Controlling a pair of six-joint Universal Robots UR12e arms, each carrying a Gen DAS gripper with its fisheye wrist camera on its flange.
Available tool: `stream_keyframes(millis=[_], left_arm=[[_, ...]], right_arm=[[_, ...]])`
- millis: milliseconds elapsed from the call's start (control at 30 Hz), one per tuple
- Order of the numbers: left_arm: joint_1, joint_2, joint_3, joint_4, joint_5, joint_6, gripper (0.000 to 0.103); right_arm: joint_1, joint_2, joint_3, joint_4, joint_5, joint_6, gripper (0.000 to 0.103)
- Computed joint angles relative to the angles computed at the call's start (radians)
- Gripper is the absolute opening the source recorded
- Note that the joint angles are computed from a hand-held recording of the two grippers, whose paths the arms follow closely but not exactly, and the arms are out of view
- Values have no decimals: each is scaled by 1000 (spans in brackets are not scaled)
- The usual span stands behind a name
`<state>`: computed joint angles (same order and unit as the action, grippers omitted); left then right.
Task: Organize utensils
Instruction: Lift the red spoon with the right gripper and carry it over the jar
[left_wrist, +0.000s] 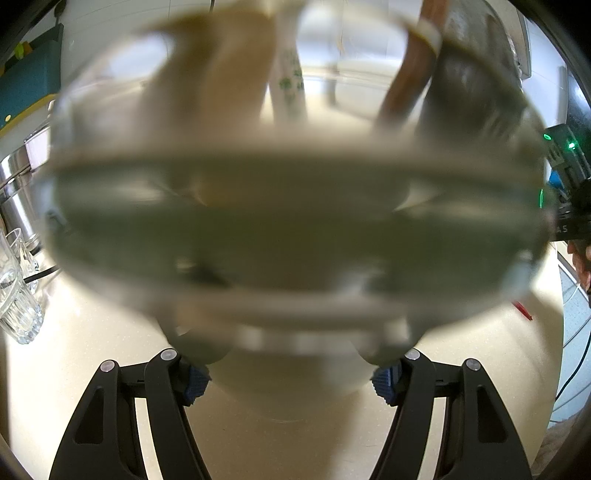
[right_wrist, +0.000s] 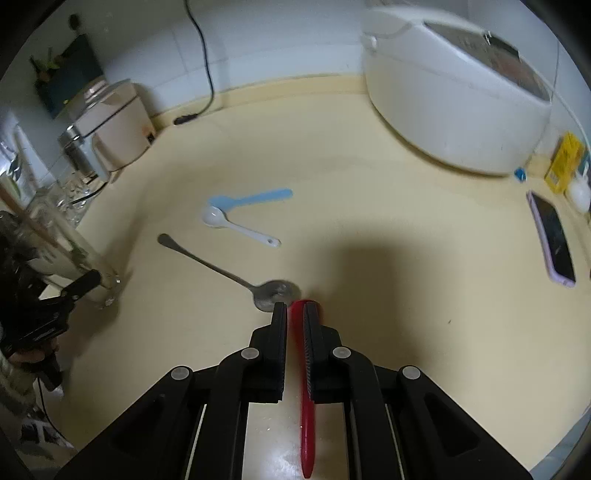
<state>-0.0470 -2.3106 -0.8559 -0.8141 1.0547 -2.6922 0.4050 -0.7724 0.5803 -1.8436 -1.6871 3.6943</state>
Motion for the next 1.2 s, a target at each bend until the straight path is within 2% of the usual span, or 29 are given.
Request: stream_keyframes(millis=[67,133,167,267,500,567,667,800,1000,1100,1200], left_arm=[[0,0,1,-1,-1,0,72],[0,0,-1,1,1,0,72],[0,0,0,0,1,0,72],[0,0,1,0,1,0,72],[0,0,1,-1,0,0,72],[1,-1,3,-2,-1,1,72],[1,-1,2,-2,0,1,72],[1,0,1,-2,0,1,72],[1,0,2,-1,0,1,72],[1,0,1,-1,0,1,72],[1,1,0,-1,0,1,72]], right_arm=[[0,23,-42,57,1,-24,11],[-3,44,-73,111,16,-24,32],[-4,44,-68,122,18,-27,34],[-5,87,-134,202,11,-43,34],[-6,126,-204,237,-6,-102,34],[-7,123,-199,231,-6,-109,25],[-12,123,-195,222,1,-104,25],[-10,75,-104,132,2,-73,25],[7,20,-49,-40,-27,-51,25],[16,14,-69,-138,-39,-53,25],[22,48,-163,-216,-16,-77,25]])
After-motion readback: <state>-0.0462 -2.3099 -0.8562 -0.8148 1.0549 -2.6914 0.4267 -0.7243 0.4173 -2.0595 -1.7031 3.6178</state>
